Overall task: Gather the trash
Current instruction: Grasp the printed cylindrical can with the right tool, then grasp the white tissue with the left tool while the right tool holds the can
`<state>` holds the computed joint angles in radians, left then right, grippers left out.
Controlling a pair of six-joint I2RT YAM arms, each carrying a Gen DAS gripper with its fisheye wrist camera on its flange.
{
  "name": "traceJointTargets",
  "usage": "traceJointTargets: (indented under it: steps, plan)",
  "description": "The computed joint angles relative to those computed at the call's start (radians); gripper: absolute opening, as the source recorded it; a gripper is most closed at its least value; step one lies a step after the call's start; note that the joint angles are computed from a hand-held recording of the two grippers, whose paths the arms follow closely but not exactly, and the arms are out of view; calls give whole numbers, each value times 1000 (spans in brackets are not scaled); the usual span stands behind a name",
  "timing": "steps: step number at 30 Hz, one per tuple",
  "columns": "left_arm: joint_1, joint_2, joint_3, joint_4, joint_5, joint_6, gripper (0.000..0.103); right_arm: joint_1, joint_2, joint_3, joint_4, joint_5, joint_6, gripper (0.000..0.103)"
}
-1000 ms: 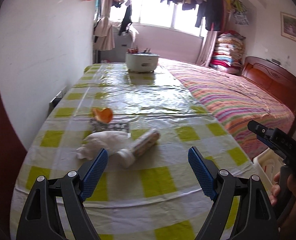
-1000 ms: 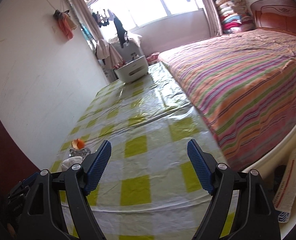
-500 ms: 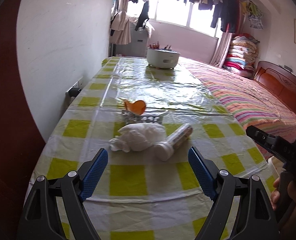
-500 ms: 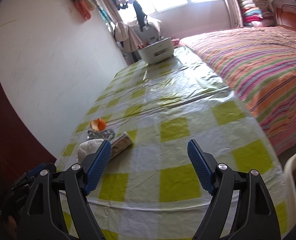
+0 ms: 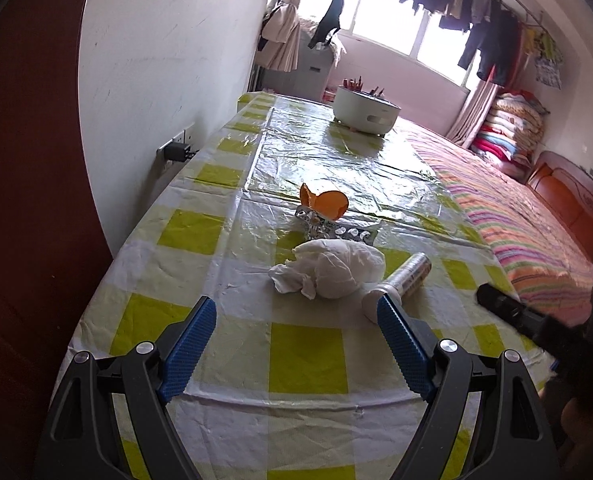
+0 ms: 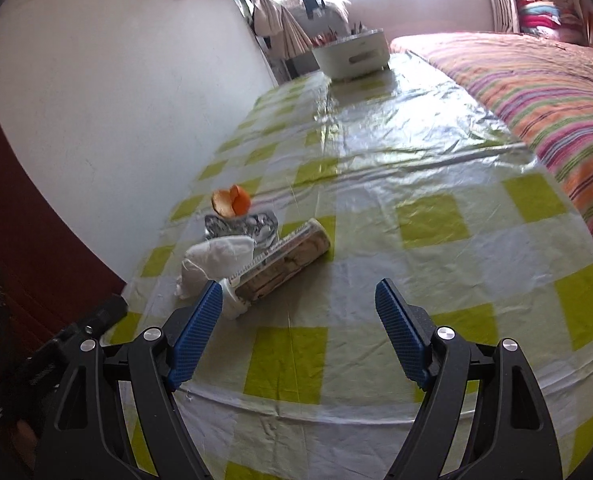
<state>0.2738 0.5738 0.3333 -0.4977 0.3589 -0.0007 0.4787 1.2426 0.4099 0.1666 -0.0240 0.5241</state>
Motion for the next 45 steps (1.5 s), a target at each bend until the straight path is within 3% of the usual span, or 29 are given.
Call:
traceJointTargets:
  steps: [3, 8, 14, 19, 27, 35, 40, 45]
  plan:
    - [11, 16, 3, 15, 15, -5, 80, 14, 61, 38, -18, 21, 24, 76]
    - [52, 46, 5, 35, 45, 12, 80, 49, 164, 143, -71, 58, 88, 62]
    - [139, 70, 20, 24, 131, 32, 80, 55, 311, 253, -110, 35, 150, 61]
    - [174, 70, 26, 6, 166, 55, 80, 41, 345, 308, -137, 37, 163, 59]
    - [179, 97, 33, 16, 167, 47, 80, 32, 438, 377, -105, -11, 184, 57]
    - [162, 91, 30, 19, 150, 35, 80, 42, 516, 474, -153, 18, 124, 45]
    - [127, 108, 28, 38, 115, 21, 80, 24, 478, 430, -127, -10, 51, 32]
    - [82, 143, 31, 78, 90, -16, 80, -61, 348, 259, -36, -129, 20, 30]
